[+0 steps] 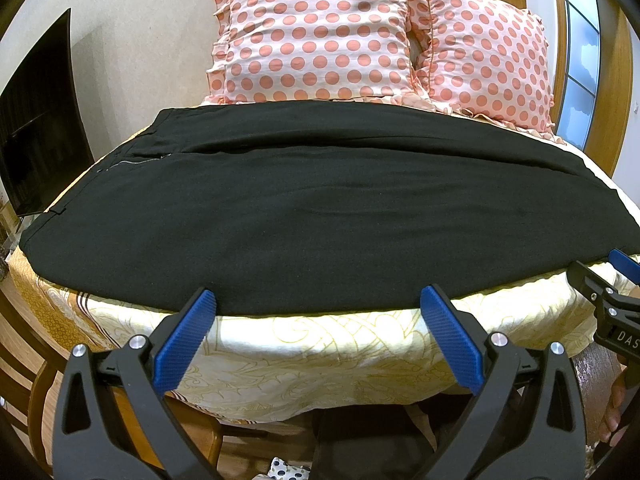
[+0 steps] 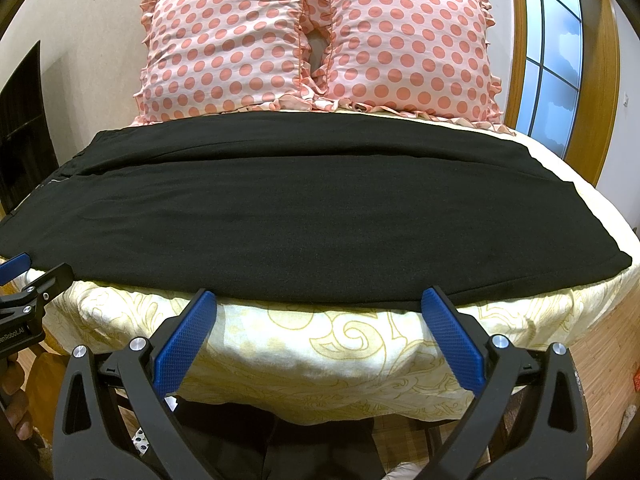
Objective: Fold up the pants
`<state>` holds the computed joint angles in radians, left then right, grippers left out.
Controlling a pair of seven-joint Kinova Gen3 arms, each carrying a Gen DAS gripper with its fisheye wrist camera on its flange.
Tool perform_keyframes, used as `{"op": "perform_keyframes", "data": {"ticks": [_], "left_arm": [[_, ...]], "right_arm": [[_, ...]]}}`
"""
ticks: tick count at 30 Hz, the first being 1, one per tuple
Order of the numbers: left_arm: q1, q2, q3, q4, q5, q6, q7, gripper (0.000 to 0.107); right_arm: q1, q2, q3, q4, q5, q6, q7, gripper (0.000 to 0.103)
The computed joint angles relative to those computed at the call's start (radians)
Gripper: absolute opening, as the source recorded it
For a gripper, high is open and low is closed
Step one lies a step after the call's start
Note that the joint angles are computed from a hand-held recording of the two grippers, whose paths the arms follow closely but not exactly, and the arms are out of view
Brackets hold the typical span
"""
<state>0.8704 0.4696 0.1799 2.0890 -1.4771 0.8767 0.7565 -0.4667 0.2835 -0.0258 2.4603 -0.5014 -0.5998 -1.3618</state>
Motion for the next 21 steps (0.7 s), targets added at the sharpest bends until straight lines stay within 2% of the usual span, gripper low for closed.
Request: {"op": "perform_keyframes", "data": {"ticks": [21], "left_arm": [[-0.001,0.000,0.001,0.000,0.001,-0.001,-0.002,0.101]], "right_arm": [[0.000,0.003,0.000,0.001,0.002,-0.004,-0.002,0.102]]}}
